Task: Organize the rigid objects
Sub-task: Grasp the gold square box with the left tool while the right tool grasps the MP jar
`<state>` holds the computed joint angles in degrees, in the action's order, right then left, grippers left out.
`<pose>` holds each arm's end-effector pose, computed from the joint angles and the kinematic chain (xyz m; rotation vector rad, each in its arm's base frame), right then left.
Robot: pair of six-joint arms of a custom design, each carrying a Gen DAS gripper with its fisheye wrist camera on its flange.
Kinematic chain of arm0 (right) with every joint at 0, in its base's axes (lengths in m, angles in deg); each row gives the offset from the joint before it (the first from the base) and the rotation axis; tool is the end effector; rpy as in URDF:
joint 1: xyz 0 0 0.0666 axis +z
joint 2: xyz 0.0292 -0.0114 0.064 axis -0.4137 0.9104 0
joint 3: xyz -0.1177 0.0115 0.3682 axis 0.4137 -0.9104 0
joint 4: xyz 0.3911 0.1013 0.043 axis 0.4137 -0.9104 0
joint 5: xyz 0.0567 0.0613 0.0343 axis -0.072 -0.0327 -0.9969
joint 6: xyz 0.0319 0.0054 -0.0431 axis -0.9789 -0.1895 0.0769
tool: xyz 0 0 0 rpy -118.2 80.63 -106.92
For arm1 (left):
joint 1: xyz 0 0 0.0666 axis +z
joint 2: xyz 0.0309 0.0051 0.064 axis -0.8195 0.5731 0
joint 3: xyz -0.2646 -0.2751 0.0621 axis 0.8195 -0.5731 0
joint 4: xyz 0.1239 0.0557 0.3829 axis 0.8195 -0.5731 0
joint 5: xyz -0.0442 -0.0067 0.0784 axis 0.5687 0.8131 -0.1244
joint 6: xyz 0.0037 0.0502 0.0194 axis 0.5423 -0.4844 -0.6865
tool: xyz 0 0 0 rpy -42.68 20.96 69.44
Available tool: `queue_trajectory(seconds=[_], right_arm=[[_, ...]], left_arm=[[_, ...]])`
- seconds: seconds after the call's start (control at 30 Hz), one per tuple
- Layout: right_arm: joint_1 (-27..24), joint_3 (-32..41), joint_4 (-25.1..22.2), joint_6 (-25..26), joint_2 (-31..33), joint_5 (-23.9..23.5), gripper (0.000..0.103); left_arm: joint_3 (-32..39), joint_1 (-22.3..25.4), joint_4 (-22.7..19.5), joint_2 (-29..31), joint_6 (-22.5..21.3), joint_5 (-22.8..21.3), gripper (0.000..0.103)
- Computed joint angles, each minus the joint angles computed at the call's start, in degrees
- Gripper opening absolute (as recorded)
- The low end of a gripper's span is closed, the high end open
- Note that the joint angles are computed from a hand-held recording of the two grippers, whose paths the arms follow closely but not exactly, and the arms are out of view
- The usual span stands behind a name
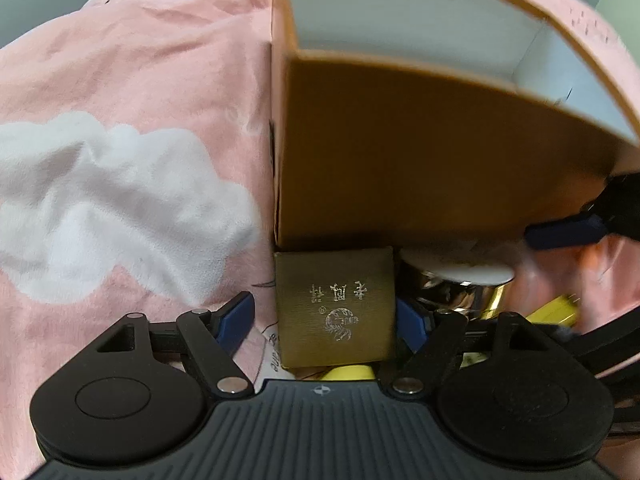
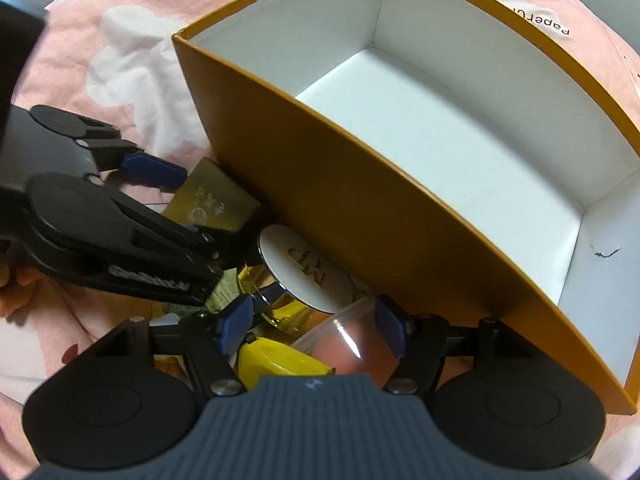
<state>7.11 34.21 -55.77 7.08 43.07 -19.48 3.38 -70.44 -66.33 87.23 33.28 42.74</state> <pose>0.5412 0.3360 0.3484 -1.1114 2.5586 0.2225 0.4834 -0.1314 0.3342 0.0250 2.7429 -0.0572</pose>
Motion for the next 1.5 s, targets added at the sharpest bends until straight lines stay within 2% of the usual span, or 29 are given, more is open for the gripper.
queue_trajectory(seconds=[0.07, 0.1, 0.23, 0.47, 0.73, 0.87, 1.03, 1.27, 1.33, 1.4, 1.43, 1.47, 1.5], right_arm=[[0.2, -0.1, 0.1, -0.1, -0.2, 0.1, 0.066], [0.1, -0.2, -0.2, 0.1, -0.5, 0.2, 0.066], [0.3, -0.8, 0.8, 0.6, -0.8, 0.4, 0.067], [0.5, -1.4, 1.2, 3.5, -1.7, 0.6, 0.061], [1.8, 0.6, 0.0, 6.8, -0.5, 0.9, 0.062], [3.5, 0.4, 0.4, 5.1, -0.7, 3.4, 0.066], [5.2, -1.3, 2.5, 0.2, -1.3, 5.1, 0.072], [6.6, -2.2, 4.1, -2.2, -1.8, 8.0, 0.071], [7.1, -2.5, 4.3, -3.2, -1.8, 8.2, 0.065], [6.6, -3.9, 5.2, -3.7, -2.5, 7.7, 0.053], [6.4, -4.4, 5.1, -4.1, -3.3, 7.2, 0.041], [6.1, -5.2, 5.3, -4.7, -4.3, 6.6, 0.017], [5.6, -5.6, 5.0, -5.0, -4.9, 5.7, 0.0]], left_arm=[[-0.2, 0.0, 0.7, -0.1, -0.3, 0.9, 0.071], [-0.2, 0.0, 0.9, -0.3, -0.4, 1.6, 0.068], [-0.7, 0.0, 0.5, -1.9, 0.2, 2.6, 0.067], [-1.8, 0.6, 0.1, -5.3, 1.3, 3.0, 0.067], [-4.1, 1.9, 1.0, -7.5, 2.2, 3.8, 0.067], [-4.6, 2.5, 0.7, -8.6, 2.4, 4.8, 0.067], [-5.2, 3.3, 1.1, -8.6, 2.2, 5.5, 0.067], [-5.5, 3.7, 0.8, -9.5, 2.1, 5.9, 0.067], [-5.8, 3.5, 1.3, -9.5, 2.4, 5.8, 0.067], [-6.1, 3.4, 1.7, -9.5, 2.5, 5.7, 0.067], [-6.1, 3.3, 1.7, -9.4, 2.4, 5.5, 0.067], [-6.1, 3.2, 1.8, -9.4, 2.4, 5.4, 0.067], [-6.2, 3.1, 1.9, -9.4, 2.4, 5.2, 0.067]])
